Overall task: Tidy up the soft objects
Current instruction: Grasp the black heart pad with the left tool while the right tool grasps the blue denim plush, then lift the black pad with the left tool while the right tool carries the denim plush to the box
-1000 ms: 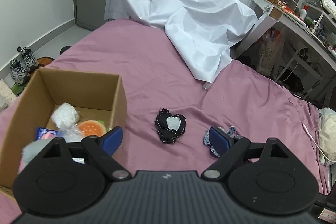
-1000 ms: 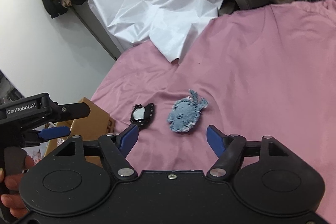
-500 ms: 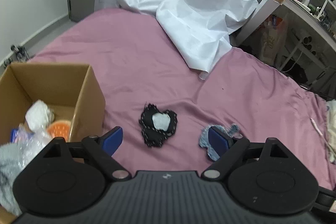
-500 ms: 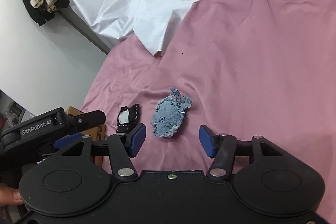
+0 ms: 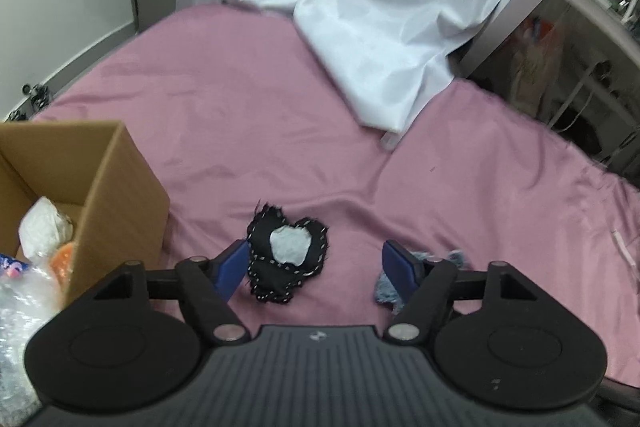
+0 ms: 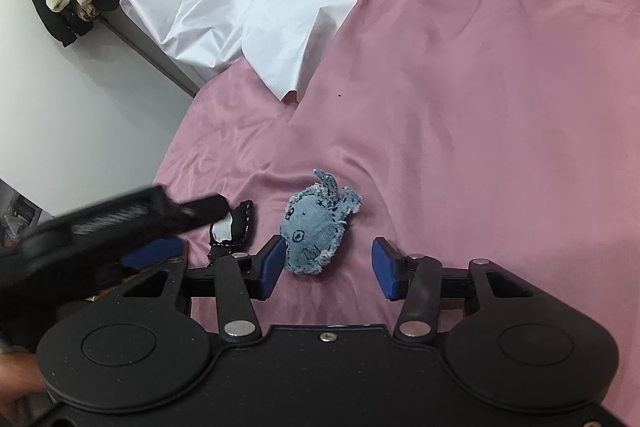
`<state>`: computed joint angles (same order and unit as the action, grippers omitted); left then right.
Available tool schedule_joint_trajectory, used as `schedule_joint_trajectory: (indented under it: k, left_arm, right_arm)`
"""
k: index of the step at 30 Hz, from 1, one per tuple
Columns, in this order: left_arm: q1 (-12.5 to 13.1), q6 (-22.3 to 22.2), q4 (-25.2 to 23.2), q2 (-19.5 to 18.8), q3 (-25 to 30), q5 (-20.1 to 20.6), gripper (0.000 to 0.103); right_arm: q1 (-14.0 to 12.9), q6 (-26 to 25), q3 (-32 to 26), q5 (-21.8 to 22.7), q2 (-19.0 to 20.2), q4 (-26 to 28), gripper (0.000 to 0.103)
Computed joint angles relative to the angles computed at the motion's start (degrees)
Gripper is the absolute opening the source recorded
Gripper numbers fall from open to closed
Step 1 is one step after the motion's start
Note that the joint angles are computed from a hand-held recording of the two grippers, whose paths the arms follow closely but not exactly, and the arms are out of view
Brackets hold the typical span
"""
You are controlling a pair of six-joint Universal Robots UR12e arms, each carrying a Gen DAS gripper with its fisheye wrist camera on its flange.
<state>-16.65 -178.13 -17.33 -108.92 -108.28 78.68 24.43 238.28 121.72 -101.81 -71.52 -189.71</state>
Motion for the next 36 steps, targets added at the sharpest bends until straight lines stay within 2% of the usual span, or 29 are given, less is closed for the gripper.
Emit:
schedule_joint_trajectory:
  k: [5,10,12,13,14,16,17,20,23,26,36]
  left_arm:
    - [-0.8,0.3,-2.7,-2.0,2.0,4.3,0.068]
    - [-1.2,0.5,-3.6,-3.0,2.7,6.0,0.067]
    - [-1.3,0.6,-3.0,-3.3,2.7,6.6,0.064]
    - [-1.3,0.6,-2.7,-3.4,2.6,6.8,0.058]
    - [-1.3,0.5,-1.9,-3.4,2.4,6.5,0.049]
    - [-1.0,-0.7,-0.4,-3.3,1.7,6.2,0.044]
    - [-0.9,-1.3,-0.2,-3.2,1.5,6.3,0.04]
    - [-0.6,-1.5,-0.4,-2.6,1.1,5.6,0.036]
    - [-0.3,-1.3,0.1,-1.9,0.7,4.2,0.035]
    - [0.0,0.1,2.0,-0.9,-0.5,2.9,0.035]
    - [1.5,1.0,2.7,2.8,-2.2,-1.3,0.035]
  right_arm:
    - [0.1,-0.7,-1.3,0.0,0.7,1.5,0.047]
    - [0.4,-0.4,-2.2,-0.7,1.4,2.6,0.047]
    - [0.7,-1.3,-2.9,-1.4,1.7,3.8,0.047]
    - [0.9,-2.0,-3.5,-2.1,1.8,5.0,0.047]
    - [1.1,-2.4,-4.0,-2.8,1.9,6.1,0.047]
    - [1.5,-2.7,-5.1,-4.1,2.2,8.2,0.046]
    - [1.6,-2.7,-5.5,-4.7,2.3,8.9,0.039]
    - [1.9,-3.4,-6.5,-6.2,2.6,10.8,0.029]
    - [1.9,-3.6,-5.8,-5.6,2.3,8.9,0.024]
    - [2.6,-3.5,-4.9,-7.0,1.6,7.7,0.024]
    - [4.4,-2.0,-3.4,-11.9,-0.2,3.7,0.024]
